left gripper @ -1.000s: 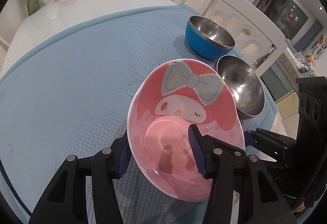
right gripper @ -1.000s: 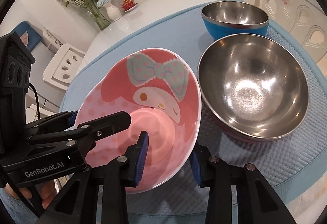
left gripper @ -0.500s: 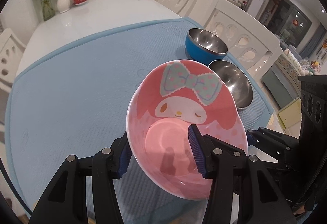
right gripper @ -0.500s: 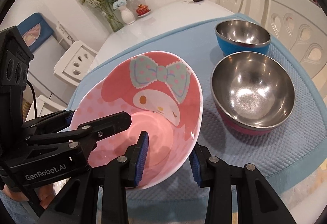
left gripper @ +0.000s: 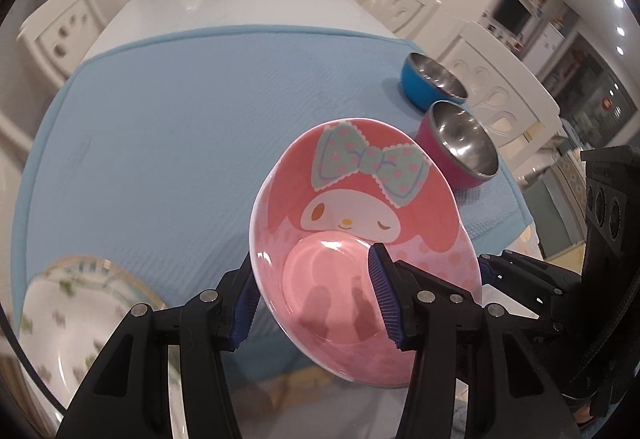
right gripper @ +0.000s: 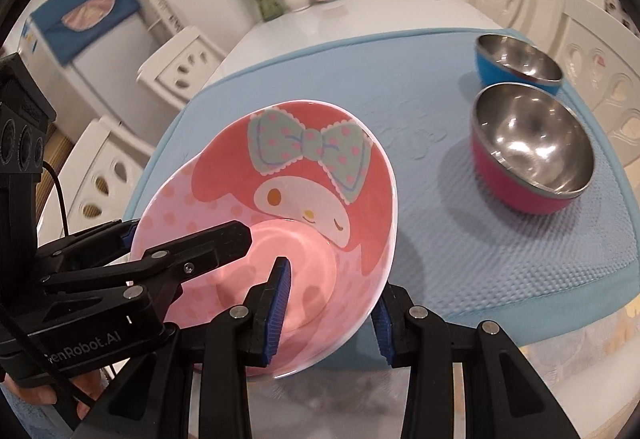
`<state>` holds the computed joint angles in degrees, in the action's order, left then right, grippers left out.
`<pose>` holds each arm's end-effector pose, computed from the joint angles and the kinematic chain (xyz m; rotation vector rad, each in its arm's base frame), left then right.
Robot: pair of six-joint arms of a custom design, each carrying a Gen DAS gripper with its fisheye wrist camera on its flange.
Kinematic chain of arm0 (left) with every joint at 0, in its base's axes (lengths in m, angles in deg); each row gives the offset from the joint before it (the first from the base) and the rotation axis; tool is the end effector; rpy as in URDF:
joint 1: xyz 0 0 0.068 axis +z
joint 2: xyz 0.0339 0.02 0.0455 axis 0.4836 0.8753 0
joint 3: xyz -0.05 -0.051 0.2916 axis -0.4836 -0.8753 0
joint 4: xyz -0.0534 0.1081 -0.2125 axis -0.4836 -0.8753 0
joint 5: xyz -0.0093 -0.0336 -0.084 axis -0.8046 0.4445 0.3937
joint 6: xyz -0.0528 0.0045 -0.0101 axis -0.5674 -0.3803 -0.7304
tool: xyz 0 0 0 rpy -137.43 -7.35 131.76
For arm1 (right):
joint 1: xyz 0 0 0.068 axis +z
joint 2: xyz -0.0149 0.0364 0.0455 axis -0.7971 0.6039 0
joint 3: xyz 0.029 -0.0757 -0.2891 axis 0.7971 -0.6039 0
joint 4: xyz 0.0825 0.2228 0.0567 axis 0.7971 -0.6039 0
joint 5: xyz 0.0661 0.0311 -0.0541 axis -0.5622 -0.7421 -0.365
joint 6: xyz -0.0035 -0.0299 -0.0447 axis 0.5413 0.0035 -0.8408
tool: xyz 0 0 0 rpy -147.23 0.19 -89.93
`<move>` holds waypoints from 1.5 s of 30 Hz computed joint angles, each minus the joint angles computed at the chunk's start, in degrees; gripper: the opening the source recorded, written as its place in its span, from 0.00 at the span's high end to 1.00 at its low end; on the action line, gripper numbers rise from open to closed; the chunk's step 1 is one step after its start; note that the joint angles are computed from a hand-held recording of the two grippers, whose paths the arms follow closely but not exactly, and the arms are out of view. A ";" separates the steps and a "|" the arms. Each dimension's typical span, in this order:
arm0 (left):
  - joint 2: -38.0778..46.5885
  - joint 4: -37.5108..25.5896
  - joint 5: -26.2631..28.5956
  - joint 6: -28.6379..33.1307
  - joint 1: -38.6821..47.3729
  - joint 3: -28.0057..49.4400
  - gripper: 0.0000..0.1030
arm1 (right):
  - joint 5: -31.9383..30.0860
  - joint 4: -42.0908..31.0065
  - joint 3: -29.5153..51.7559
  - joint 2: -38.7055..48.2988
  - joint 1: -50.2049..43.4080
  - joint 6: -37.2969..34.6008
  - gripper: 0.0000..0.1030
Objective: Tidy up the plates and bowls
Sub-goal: 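Carry the pink bunny bowl with both grippers toward the plate stack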
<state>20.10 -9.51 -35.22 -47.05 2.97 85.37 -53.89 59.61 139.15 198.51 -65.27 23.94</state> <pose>0.2808 -0.1381 0.1227 0.0897 2.6140 -0.3597 0.3513 -0.0601 0.1095 -0.2557 2.5972 0.5066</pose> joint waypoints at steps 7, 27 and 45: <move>-1.55 3.41 -0.97 -3.61 -0.16 -6.07 0.53 | 0.41 1.55 -4.87 -1.27 2.14 -2.58 0.64; 1.61 10.26 0.28 -8.19 -0.82 -11.18 0.53 | 0.64 3.68 -9.05 0.35 1.33 -4.09 0.64; -0.62 9.53 -0.28 -8.02 -0.33 -13.18 0.53 | -2.41 1.54 -8.98 0.20 -1.40 -5.34 0.64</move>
<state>19.48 0.01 -35.50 -55.07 2.63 72.19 -56.30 61.14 130.17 198.70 -66.67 18.60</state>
